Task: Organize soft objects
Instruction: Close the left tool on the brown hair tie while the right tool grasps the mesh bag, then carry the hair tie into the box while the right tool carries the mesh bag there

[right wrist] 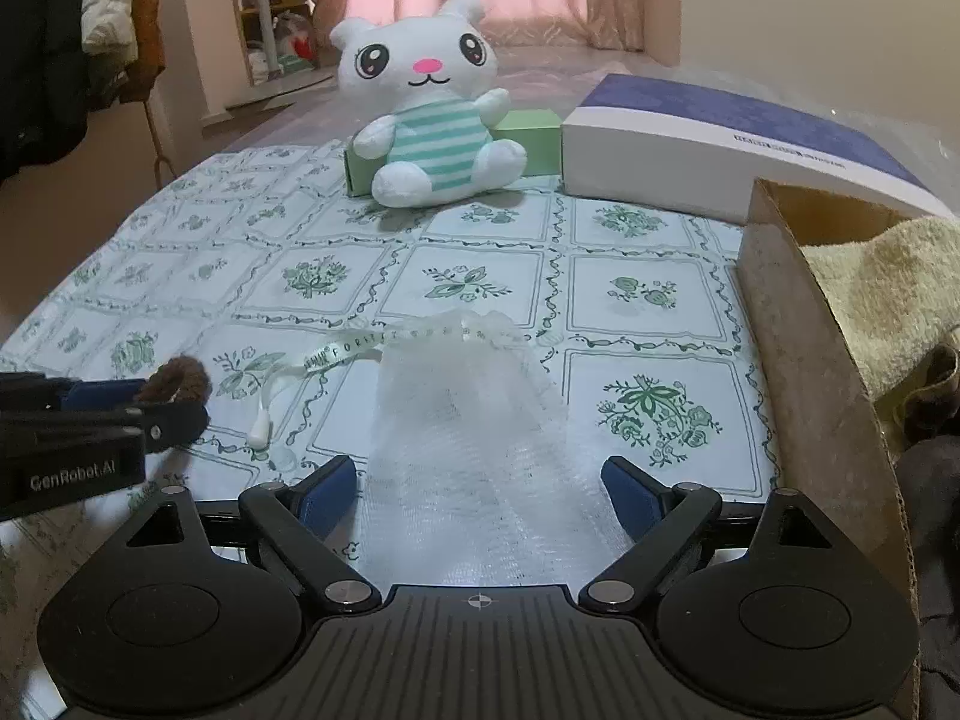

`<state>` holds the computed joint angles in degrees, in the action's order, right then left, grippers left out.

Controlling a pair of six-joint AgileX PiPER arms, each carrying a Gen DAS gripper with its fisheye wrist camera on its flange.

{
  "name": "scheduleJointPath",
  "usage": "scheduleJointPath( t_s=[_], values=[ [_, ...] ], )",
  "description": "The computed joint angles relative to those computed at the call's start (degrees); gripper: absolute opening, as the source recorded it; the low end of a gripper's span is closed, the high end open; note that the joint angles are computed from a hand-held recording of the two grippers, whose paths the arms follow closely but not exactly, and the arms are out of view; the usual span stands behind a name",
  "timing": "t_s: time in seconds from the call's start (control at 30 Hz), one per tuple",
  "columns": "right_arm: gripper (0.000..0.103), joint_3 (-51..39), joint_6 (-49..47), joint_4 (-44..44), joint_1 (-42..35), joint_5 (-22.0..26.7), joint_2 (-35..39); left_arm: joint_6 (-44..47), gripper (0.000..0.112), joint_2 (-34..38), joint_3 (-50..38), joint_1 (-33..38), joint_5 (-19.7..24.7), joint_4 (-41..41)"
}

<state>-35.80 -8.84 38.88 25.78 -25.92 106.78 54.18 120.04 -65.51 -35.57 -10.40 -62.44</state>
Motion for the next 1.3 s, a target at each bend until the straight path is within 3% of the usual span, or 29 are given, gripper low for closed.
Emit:
scheduleJointPath(
  t_s=[0.07,0.23,0.37,0.43,0.53,0.73,0.87,1.1,1.3],
  values=[
    [0.088,0.1,-1.9,1.3,0.8,-0.9,0.3,-2.1,0.021,-0.2,0.3,-0.1,0.0,1.9],
    [0.085,1.0,-2.3,1.5,1.3,-1.9,0.2,0.8,0.018,-1.5,2.0,-1.1,-0.5,-2.5],
    [0.054,2.4,-3.3,1.9,2.1,-2.7,-0.9,1.0,0.018,-3.0,4.0,-1.8,-0.3,-3.6],
    [0.030,3.2,-3.6,1.9,2.5,-2.6,-1.9,1.9,0.018,-3.8,5.1,-2.4,-0.6,-5.1],
    [0.009,4.9,-2.5,1.0,3.0,-1.6,-3.8,2.2,0.018,-5.3,6.9,-3.2,-0.6,-6.6],
    [0.005,9.3,-0.7,1.8,5.6,0.7,-9.2,2.2,0.018,-9.8,11.9,-5.3,-2.4,-9.7],
    [0.004,12.0,-6.6,10.7,9.5,2.1,-15.4,2.3,0.018,-14.6,16.0,-6.6,-3.6,-11.7],
    [0.004,15.2,-28.3,38.2,19.8,0.4,-29.9,13.3,0.018,-24.8,21.7,-10.4,-6.5,-24.7],
    [0.004,16.9,-43.4,61.0,33.8,-9.9,-41.9,23.0,0.018,-32.9,24.9,-15.9,-10.8,-36.7]
  ],
)
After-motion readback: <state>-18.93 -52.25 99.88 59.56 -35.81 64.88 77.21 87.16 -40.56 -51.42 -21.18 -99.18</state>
